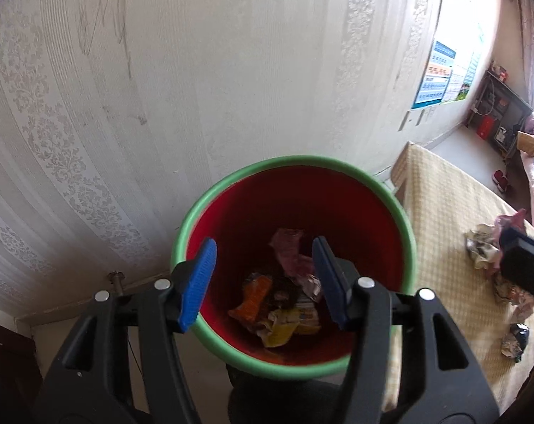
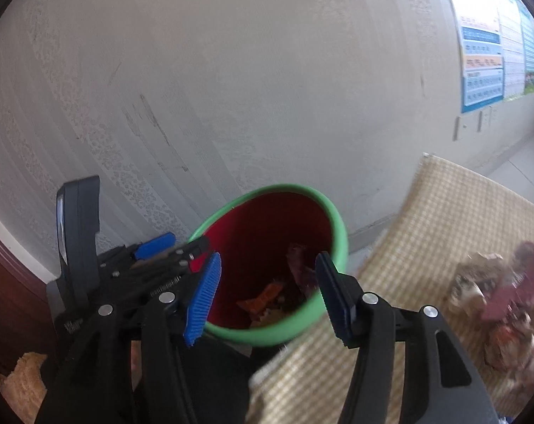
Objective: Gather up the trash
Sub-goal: 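Move both open tools back toward the blue wrapper on the table, then grasp the crumpled paper ball with the left tool while the right tool grasps the blue bag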
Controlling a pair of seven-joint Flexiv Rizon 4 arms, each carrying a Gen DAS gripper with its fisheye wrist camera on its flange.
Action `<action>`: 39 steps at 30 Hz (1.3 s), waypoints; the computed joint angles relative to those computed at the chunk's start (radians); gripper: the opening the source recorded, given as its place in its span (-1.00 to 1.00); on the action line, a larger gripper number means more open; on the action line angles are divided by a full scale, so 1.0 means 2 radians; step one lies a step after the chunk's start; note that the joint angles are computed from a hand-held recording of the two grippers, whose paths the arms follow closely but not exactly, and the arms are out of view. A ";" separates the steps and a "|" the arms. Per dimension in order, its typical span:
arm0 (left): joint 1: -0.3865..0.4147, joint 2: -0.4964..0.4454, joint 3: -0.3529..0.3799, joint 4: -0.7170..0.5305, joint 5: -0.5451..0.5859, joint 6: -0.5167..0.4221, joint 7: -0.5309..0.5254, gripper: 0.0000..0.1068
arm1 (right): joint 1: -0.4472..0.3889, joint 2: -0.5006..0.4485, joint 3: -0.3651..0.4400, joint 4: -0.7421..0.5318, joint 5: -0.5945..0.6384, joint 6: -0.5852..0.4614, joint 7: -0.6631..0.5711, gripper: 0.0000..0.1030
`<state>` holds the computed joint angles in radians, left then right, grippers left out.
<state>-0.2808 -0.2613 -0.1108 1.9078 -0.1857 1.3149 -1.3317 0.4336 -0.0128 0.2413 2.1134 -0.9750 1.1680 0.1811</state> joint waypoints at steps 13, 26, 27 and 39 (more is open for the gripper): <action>-0.034 0.054 -0.031 0.053 -0.039 -0.018 0.046 0.04 | 0.036 0.191 0.108 0.100 0.203 -0.293 -0.021 0.35; -0.089 0.046 -0.060 0.031 -0.035 -0.060 0.070 0.24 | 0.065 0.276 0.124 0.197 0.358 -0.306 -0.033 0.36; -0.094 0.042 -0.064 0.025 -0.038 -0.065 0.074 0.25 | 0.066 0.280 0.124 0.203 0.363 -0.297 -0.031 0.19; -0.179 -0.055 -0.061 -0.090 0.035 -0.136 0.001 0.25 | 0.058 0.394 0.168 0.227 0.376 -0.312 0.055 -0.18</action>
<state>-0.6379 -0.3717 -0.2331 1.7287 -0.1152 1.0433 -1.3293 0.5488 0.7744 0.5780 2.5684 -0.2236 0.5443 0.2912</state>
